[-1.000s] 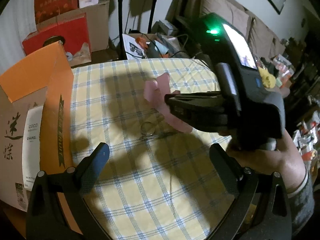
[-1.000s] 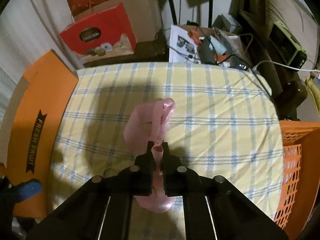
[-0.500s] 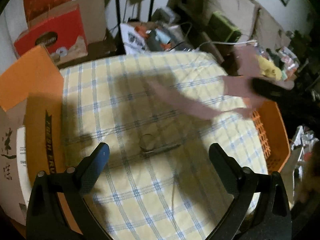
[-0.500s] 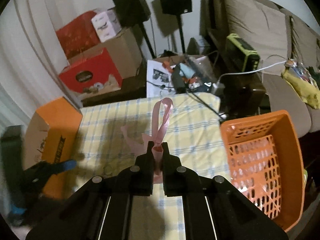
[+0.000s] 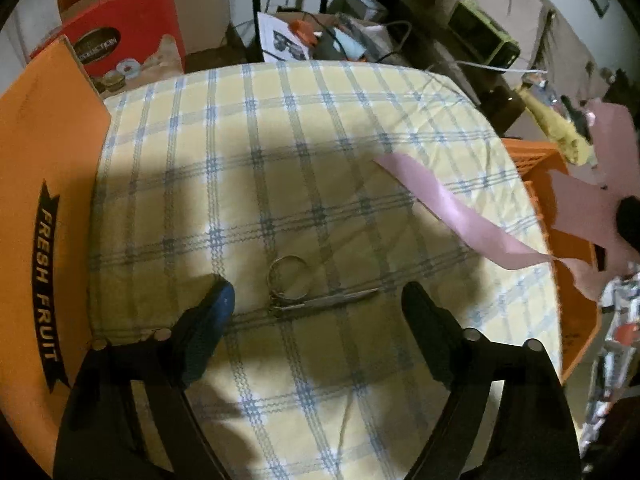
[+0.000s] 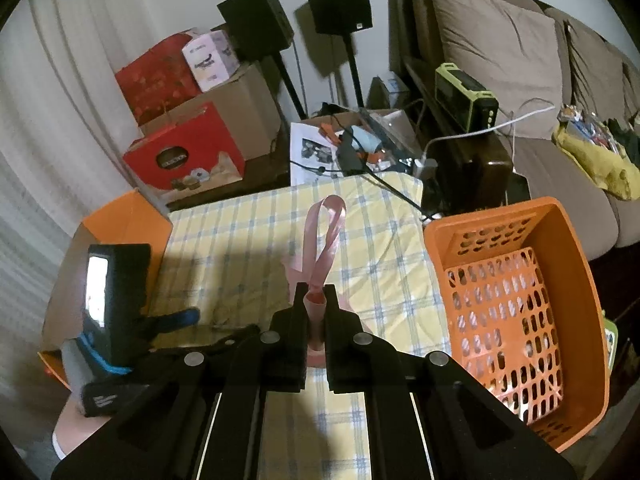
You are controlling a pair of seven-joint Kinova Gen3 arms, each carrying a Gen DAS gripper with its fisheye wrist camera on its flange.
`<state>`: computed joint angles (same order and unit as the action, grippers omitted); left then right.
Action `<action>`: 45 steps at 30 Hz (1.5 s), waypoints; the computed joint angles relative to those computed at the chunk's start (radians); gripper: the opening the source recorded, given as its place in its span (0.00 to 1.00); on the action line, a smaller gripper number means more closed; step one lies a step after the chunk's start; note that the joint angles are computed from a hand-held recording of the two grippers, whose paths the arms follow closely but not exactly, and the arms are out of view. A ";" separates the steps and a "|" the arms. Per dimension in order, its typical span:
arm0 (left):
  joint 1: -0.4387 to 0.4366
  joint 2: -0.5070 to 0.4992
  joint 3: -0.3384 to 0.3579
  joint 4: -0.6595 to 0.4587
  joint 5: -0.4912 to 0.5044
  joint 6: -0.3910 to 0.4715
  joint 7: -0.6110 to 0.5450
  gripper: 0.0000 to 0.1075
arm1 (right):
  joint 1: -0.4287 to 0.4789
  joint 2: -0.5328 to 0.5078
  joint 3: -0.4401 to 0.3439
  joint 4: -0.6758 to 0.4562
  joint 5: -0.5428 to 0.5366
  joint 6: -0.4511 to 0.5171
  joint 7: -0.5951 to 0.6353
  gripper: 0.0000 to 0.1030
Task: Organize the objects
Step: 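Grasp the scissors with the left gripper while the right gripper holds the ribbon up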
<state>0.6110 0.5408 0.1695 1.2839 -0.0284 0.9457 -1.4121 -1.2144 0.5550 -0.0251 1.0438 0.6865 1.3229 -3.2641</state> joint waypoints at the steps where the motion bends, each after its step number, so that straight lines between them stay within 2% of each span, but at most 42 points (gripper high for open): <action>1: 0.024 -0.002 -0.015 0.008 -0.027 -0.011 0.016 0.77 | -0.003 0.000 0.000 0.001 0.001 -0.002 -0.005 0.05; 4: 0.068 -0.007 -0.037 0.028 -0.088 -0.041 0.051 0.75 | -0.008 -0.004 -0.002 0.010 0.003 -0.007 -0.018 0.05; 6: 0.093 -0.014 -0.048 0.044 -0.126 -0.065 0.076 0.62 | -0.010 -0.004 -0.002 0.011 0.004 -0.003 -0.020 0.05; 7: 0.090 -0.017 -0.042 0.049 -0.128 -0.072 0.076 0.58 | -0.012 -0.005 -0.002 0.010 0.005 0.001 -0.021 0.05; 9: 0.086 -0.020 -0.032 0.047 -0.132 -0.066 0.070 0.41 | -0.015 -0.006 -0.003 0.007 0.006 0.010 -0.023 0.05; 10: 0.083 -0.020 -0.027 0.042 -0.130 -0.058 0.065 0.36 | -0.016 -0.006 -0.003 0.004 0.008 0.015 -0.022 0.05; 11: 0.078 -0.018 -0.021 0.035 -0.126 -0.048 0.056 0.31 | -0.018 -0.006 -0.003 0.001 0.009 0.018 -0.023 0.05; 14: 0.049 -0.016 -0.001 0.025 -0.092 -0.033 0.020 0.29 | -0.024 -0.005 -0.004 -0.009 0.015 0.028 -0.020 0.05; 15: 0.040 -0.017 0.002 0.024 -0.081 -0.029 0.009 0.20 | -0.024 -0.005 -0.005 -0.012 0.014 0.029 -0.017 0.05; 16: 0.029 -0.015 0.007 0.017 -0.066 -0.018 -0.003 0.04 | -0.024 -0.005 -0.005 -0.015 0.013 0.030 -0.016 0.05; 17: 0.018 -0.013 0.011 0.011 -0.052 -0.007 -0.014 0.02 | -0.024 -0.004 -0.006 -0.018 0.012 0.030 -0.015 0.05; 27: -0.084 -0.037 0.040 0.009 0.097 0.032 -0.122 0.00 | -0.034 0.009 -0.002 -0.049 0.008 0.031 0.000 0.05; 29: -0.115 -0.036 0.057 0.008 0.144 0.063 -0.154 0.00 | -0.038 0.013 0.000 -0.057 0.005 0.035 0.007 0.05; 31: -0.145 -0.047 0.072 0.027 0.194 0.080 -0.195 0.02 | -0.043 0.012 0.003 -0.059 0.006 0.039 0.008 0.05; 33: -0.141 -0.069 0.068 0.061 0.204 0.072 -0.213 0.16 | -0.046 0.013 0.004 -0.061 0.006 0.039 0.007 0.05; 35: -0.129 -0.079 0.060 0.084 0.204 0.065 -0.207 0.24 | -0.047 0.014 0.006 -0.061 0.006 0.037 0.006 0.05; 39: -0.099 -0.067 0.058 0.087 0.178 0.071 -0.173 0.24 | -0.055 0.018 0.005 -0.065 0.005 0.038 0.003 0.05; 41: -0.069 -0.077 0.043 0.104 0.152 0.042 -0.167 0.23 | -0.059 0.016 0.007 -0.061 0.004 0.038 -0.004 0.05; 44: -0.040 -0.082 0.034 0.126 0.115 -0.001 -0.152 0.04 | -0.064 0.007 0.008 -0.043 0.007 0.037 -0.030 0.05; 45: -0.042 -0.086 0.038 0.136 0.113 -0.017 -0.151 0.04 | -0.065 0.006 0.006 -0.041 0.009 0.038 -0.035 0.05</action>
<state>0.5689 0.4547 0.2077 1.4198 0.0846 0.9285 -1.5632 -1.2793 0.5606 -0.0187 1.0028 0.6952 1.3606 -3.2990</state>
